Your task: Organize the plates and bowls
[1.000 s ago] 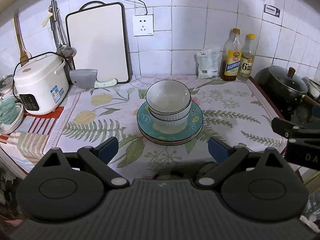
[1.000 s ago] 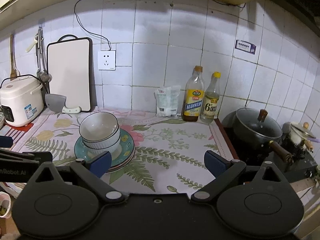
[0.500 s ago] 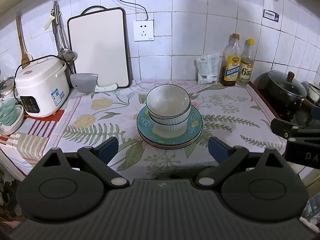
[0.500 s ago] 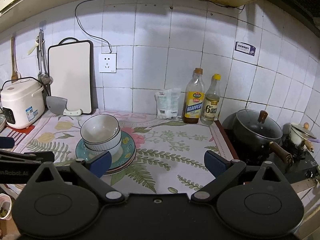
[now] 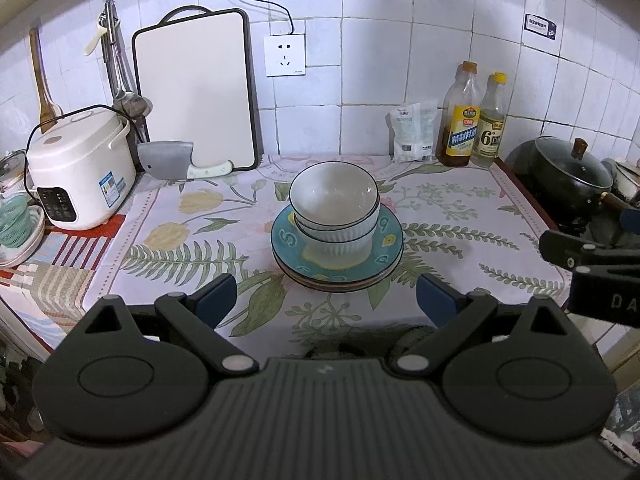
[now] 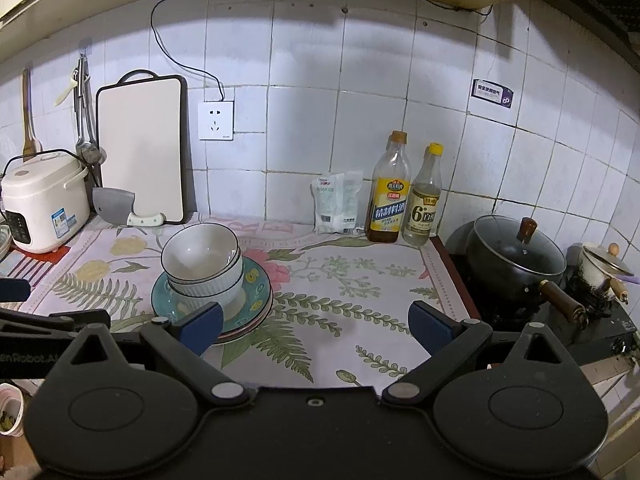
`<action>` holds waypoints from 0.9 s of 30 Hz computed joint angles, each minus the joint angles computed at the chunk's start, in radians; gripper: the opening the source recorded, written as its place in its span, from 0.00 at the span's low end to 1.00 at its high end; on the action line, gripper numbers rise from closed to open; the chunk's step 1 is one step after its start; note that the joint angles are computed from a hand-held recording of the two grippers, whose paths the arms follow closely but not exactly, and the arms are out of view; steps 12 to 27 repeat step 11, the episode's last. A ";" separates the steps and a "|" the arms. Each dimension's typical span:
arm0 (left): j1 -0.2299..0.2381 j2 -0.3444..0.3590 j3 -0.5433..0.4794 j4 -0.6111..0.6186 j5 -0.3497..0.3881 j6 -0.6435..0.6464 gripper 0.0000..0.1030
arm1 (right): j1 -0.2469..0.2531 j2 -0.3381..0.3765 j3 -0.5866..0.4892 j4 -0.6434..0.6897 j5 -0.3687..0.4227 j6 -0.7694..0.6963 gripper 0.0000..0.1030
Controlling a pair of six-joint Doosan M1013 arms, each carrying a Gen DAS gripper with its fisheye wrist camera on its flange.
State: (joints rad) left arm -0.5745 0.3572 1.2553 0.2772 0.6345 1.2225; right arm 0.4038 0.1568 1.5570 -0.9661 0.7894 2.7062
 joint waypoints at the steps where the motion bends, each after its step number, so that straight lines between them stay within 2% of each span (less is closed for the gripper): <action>1: 0.000 0.000 0.001 0.001 -0.001 -0.001 0.95 | -0.001 0.000 0.000 0.003 0.000 -0.003 0.97; 27: -0.001 0.000 0.000 0.002 0.003 -0.003 0.96 | -0.003 0.001 -0.002 0.017 0.004 -0.014 0.97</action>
